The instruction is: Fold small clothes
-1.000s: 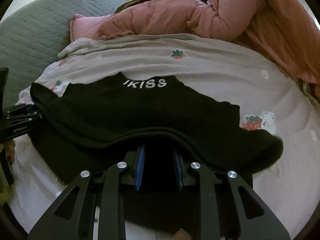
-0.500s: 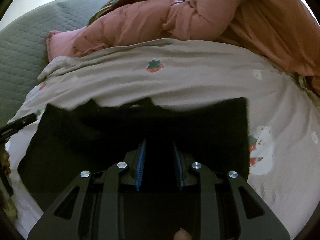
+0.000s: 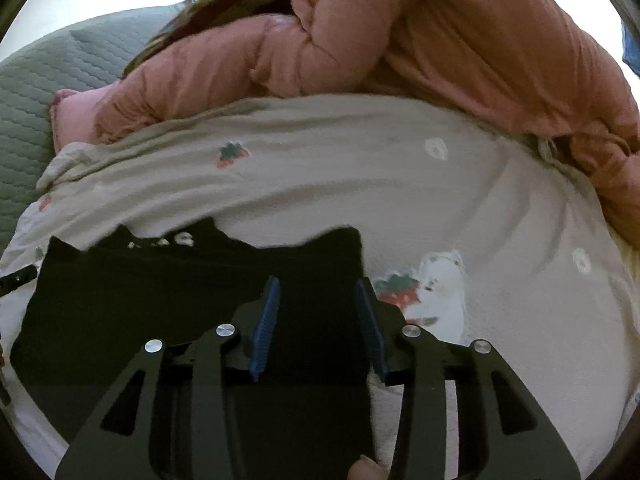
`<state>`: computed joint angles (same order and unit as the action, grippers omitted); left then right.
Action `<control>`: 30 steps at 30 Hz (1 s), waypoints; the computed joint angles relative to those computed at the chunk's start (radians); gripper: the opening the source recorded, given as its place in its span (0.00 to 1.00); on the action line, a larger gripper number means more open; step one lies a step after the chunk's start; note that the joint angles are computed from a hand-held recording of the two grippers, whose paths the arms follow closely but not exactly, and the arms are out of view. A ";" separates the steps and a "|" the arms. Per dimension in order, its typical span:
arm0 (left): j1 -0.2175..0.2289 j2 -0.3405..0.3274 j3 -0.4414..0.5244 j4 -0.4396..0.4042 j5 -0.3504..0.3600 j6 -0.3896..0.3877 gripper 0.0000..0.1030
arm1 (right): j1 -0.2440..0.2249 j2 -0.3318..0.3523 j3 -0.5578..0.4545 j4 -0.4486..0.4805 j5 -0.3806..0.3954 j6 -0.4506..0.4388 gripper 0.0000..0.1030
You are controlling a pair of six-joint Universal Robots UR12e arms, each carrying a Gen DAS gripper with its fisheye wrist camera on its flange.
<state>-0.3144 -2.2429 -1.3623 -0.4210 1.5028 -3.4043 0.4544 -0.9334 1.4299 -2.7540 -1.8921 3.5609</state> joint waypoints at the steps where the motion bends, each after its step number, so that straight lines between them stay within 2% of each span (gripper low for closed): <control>1: -0.001 -0.003 0.002 -0.009 -0.002 0.004 0.53 | -0.002 0.001 -0.001 0.010 -0.002 -0.004 0.39; 7: -0.011 -0.013 0.007 -0.016 0.001 0.041 0.52 | -0.015 0.022 -0.026 0.062 0.031 0.002 0.42; 8: -0.012 -0.014 0.008 -0.016 0.002 0.050 0.47 | -0.015 0.027 -0.032 0.067 0.032 -0.008 0.42; 9: -0.014 -0.015 0.009 -0.013 0.004 0.058 0.34 | -0.016 0.031 -0.036 0.065 0.036 -0.015 0.42; 11: -0.022 -0.018 0.009 0.000 0.028 0.095 0.25 | -0.022 0.035 -0.039 0.055 0.066 -0.015 0.41; 12: -0.026 -0.019 0.009 0.004 0.044 0.113 0.13 | -0.024 0.036 -0.039 0.052 0.074 -0.012 0.33; 14: -0.032 -0.017 0.003 0.033 0.058 0.142 0.04 | -0.022 0.038 -0.039 0.044 0.072 -0.023 0.22; 15: -0.036 -0.015 -0.002 0.058 0.069 0.157 0.04 | -0.019 0.037 -0.035 0.029 0.058 -0.036 0.12; 16: -0.037 -0.013 -0.006 0.078 0.073 0.164 0.04 | -0.019 0.034 -0.027 0.010 0.059 -0.039 0.07; 22: -0.028 0.001 -0.029 0.223 0.038 0.158 0.03 | -0.024 0.008 0.022 -0.131 0.042 0.002 0.06; 26: -0.031 -0.017 -0.001 0.185 0.070 0.151 0.03 | -0.027 0.017 0.004 -0.079 0.026 0.024 0.06; 30: -0.030 -0.035 0.021 0.080 0.093 0.142 0.04 | -0.020 0.036 -0.022 0.008 -0.007 0.025 0.07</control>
<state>-0.3441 -2.2777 -1.3411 -0.3413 1.5957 -3.2624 0.4341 -0.8978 1.4081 -2.7456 -1.8994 3.5857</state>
